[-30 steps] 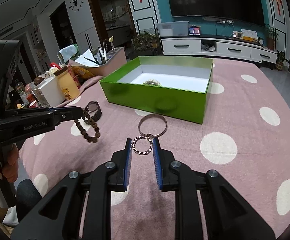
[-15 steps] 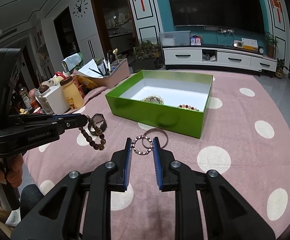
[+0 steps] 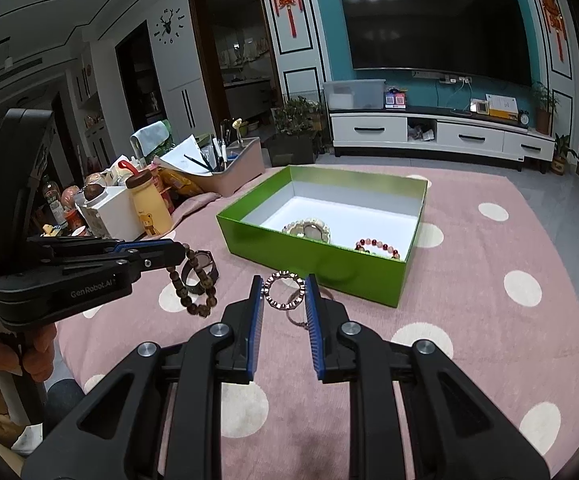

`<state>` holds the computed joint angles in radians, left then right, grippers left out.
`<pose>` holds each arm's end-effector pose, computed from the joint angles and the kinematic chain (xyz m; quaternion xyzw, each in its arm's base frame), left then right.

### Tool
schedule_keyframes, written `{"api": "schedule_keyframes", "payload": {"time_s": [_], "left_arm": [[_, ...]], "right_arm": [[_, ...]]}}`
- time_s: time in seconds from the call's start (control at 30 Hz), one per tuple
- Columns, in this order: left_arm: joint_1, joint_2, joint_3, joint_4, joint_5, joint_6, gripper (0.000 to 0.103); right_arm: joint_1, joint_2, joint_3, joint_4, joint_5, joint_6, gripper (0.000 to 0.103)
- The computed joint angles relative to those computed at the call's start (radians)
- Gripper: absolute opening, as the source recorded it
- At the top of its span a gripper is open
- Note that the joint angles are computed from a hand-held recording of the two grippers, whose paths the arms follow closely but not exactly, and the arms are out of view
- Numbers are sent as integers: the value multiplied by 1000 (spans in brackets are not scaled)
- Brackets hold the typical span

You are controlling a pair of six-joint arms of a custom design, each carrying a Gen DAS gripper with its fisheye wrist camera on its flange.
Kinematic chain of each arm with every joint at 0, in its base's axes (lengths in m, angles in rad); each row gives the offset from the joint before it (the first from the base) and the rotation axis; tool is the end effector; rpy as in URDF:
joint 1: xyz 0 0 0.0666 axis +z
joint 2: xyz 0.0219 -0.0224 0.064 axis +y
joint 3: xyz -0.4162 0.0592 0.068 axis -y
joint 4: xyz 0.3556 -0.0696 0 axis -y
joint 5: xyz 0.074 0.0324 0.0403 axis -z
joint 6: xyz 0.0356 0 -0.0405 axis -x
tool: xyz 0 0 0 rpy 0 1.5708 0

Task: Organize jewelry
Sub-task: 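Carry the wooden bead bracelet and silver ring over the green box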

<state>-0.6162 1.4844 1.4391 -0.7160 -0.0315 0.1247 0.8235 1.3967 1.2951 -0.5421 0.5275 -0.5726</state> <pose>0.3988 -0.2815 0.4593 0.2176 0.8930 -0.1291 0.3723 0.3222 0.3207 0.4532 0.0076 0.8713 0.0988 0.4806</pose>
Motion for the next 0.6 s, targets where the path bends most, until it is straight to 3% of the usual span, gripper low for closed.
{"api": "schedule_keyframes", "payload": {"time_s": [0.6], "left_arm": [[-7,31,61,10,15,-26,7]], "right_arm": [[-23,5,27,15,6,42,21]]}}
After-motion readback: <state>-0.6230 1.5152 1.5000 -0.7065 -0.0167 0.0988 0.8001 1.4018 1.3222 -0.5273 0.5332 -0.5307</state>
